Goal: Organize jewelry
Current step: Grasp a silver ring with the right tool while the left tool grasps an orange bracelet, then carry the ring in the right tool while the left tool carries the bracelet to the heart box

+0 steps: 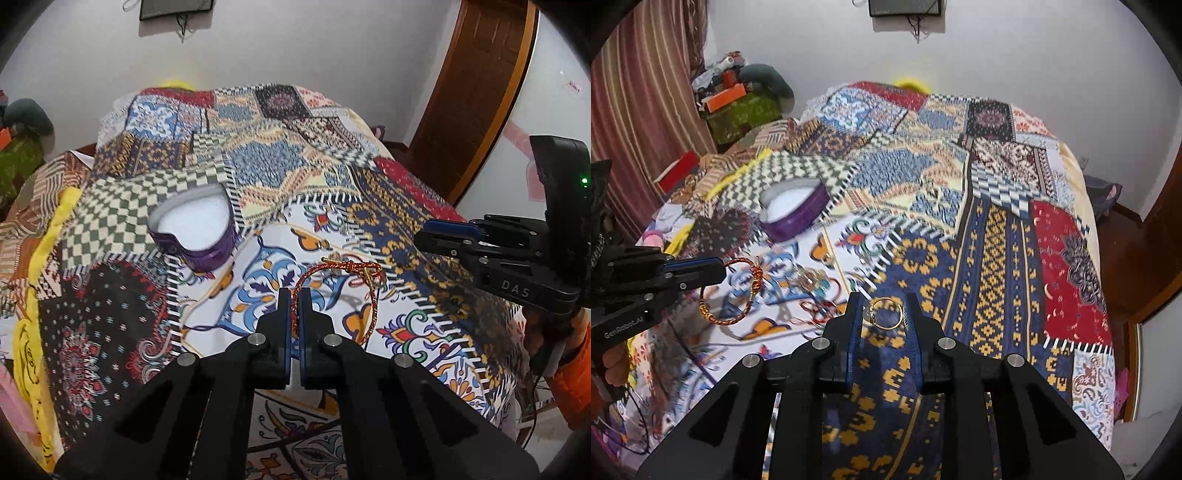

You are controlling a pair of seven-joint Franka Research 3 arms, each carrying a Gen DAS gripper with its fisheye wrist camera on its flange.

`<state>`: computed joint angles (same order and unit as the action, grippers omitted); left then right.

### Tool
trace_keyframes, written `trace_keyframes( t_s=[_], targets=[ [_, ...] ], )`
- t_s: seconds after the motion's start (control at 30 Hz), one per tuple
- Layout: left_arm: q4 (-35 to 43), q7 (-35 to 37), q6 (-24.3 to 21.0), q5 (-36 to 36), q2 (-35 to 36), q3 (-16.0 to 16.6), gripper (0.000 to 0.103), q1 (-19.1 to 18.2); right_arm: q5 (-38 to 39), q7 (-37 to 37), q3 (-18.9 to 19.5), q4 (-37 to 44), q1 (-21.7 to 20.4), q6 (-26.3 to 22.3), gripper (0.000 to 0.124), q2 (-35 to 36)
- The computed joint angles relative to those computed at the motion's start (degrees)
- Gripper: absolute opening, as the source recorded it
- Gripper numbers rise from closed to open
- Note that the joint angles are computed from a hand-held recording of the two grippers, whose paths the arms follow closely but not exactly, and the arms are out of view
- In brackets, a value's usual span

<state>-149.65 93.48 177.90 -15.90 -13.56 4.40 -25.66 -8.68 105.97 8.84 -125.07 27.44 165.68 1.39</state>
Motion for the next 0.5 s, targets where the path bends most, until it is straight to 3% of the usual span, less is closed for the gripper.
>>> trace_keyframes(
  t_s=[0.13, 0.5],
  targets=[
    [-0.5, -2.9, 1.1, 3.4, -1.2, -2.5, 0.001, 3.6, -1.2, 1.3, 0.3, 0.7, 0.3, 1.0, 0.02, -0.3],
    [0.2, -12.6, 4.4, 15.2, -2.2, -5.4, 0.001, 12.0, -2.7, 2.1, 0.2, 6.4, 2.3, 3.2, 0.02, 2.6]
  ],
)
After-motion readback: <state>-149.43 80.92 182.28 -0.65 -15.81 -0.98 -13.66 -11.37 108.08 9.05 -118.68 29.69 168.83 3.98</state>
